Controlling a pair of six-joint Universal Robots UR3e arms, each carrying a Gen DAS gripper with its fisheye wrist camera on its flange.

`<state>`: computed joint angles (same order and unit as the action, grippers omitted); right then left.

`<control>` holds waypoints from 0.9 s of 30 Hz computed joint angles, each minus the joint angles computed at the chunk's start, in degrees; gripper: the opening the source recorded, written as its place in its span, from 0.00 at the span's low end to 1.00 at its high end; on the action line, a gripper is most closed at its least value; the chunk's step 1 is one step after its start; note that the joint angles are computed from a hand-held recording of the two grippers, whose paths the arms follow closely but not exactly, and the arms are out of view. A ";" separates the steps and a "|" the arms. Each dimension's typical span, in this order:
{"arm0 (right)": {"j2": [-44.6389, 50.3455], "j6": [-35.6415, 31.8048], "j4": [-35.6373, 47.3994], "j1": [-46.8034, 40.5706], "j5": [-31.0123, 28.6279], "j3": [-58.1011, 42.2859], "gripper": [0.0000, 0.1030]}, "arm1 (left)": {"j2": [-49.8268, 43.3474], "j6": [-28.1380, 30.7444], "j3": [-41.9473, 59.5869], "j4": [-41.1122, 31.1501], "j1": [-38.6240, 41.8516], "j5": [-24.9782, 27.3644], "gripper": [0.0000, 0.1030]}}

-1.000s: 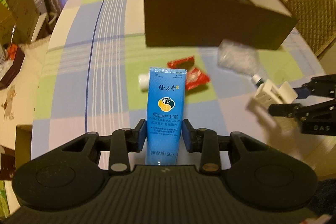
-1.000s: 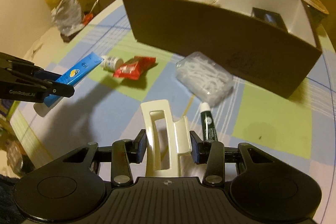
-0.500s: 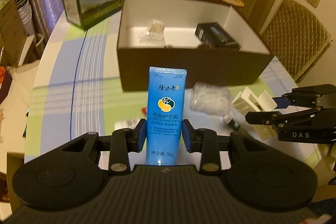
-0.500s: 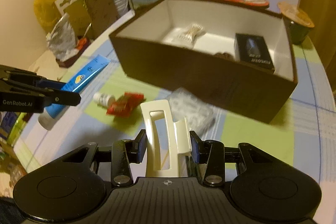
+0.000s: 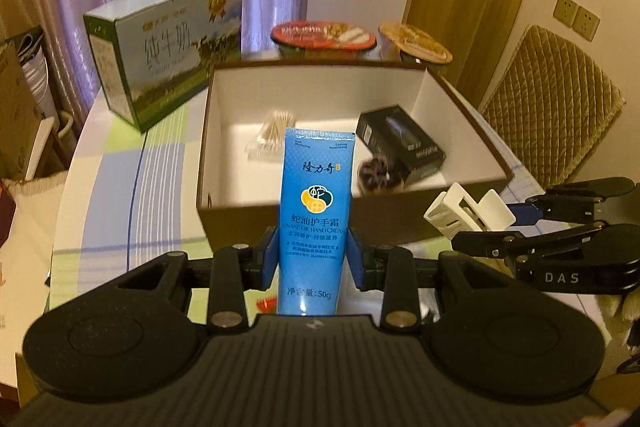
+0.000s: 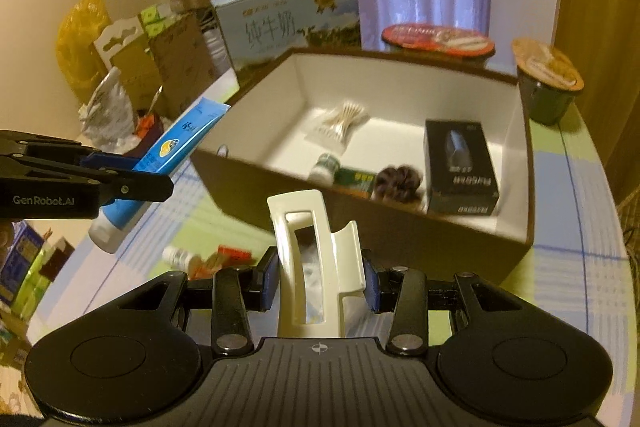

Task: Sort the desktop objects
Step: 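Carry the blue tube and cream hair clip over the cardboard box with both grippers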

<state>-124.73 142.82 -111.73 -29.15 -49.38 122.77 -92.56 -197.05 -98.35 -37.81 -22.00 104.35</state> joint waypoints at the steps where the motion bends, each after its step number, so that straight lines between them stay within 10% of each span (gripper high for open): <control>1: 1.65 1.12 -2.28 0.66 -0.30 -0.55 0.38 | -1.15 0.34 1.47 0.11 0.21 0.19 0.30; 27: 39.92 19.88 -29.10 14.78 -11.21 -23.75 0.38 | -28.79 5.22 33.76 -8.82 9.80 -1.86 0.30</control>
